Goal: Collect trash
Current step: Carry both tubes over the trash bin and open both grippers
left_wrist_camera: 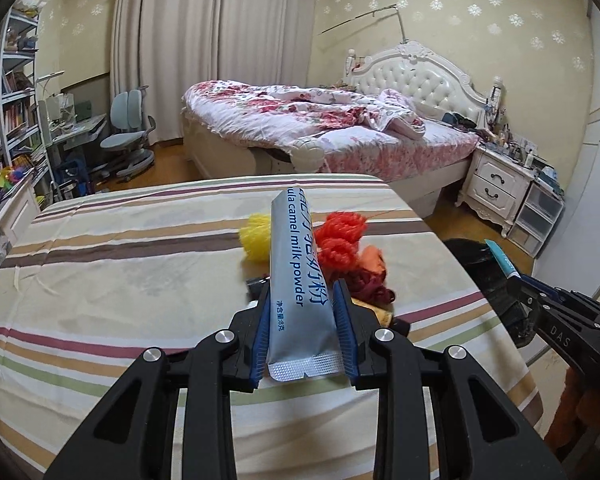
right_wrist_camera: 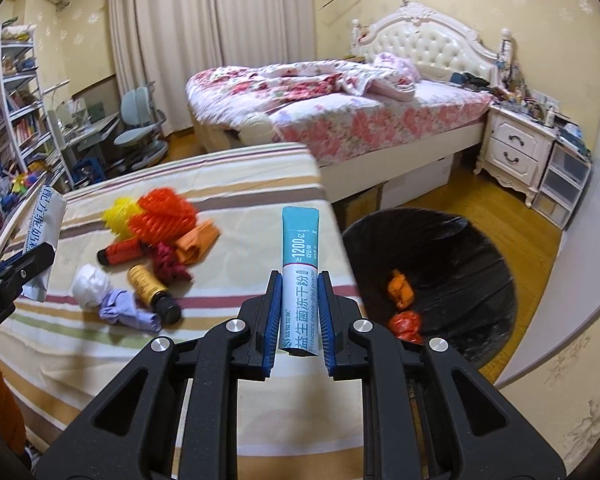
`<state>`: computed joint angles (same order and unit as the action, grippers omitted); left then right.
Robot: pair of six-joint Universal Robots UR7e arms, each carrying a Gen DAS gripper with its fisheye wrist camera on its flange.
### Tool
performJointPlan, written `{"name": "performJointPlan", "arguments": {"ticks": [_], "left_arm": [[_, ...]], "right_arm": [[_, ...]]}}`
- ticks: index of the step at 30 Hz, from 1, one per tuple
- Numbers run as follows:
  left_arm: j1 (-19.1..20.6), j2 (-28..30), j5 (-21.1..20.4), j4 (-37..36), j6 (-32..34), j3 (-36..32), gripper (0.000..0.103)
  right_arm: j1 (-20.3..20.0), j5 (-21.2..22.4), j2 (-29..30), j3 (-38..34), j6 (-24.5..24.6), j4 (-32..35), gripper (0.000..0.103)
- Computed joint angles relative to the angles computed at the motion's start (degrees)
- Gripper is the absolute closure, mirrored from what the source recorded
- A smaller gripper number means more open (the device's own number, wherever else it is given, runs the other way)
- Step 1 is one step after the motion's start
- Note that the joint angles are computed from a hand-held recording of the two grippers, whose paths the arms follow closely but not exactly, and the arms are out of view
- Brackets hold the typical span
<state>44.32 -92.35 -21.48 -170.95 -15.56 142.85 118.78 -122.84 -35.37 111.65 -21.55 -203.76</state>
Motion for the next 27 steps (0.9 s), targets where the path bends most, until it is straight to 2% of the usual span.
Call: {"name": "performJointPlan", "arguments": {"ticks": [5, 9, 18, 27], "left_arm": [[0.96, 9.37, -4.60, -11.75, 9.07, -4.10, 0.072], [1.84, 15.53, -7.95, -16.32, 13.32, -7.45, 0.072], [4.55, 27.08, -12.63, -19.52, 18.14, -15.20, 0.072], [6.76, 32.61, -14.85, -17.63, 19.46, -20.35, 0.072]], "right_arm": [[-1.85, -1.79, -0.75, -0.77, -1.53, -2.81, 0.085], [-3.50, -2.28, -1.12, -1.26, -2.64, -4.65, 0.085], [-7.01, -2.33, -0.84, -3.10, -4.92, -6.73, 0.085], [-9.52, -1.87, -1.13, -4.30, -4.89, -5.83, 0.085]]}}
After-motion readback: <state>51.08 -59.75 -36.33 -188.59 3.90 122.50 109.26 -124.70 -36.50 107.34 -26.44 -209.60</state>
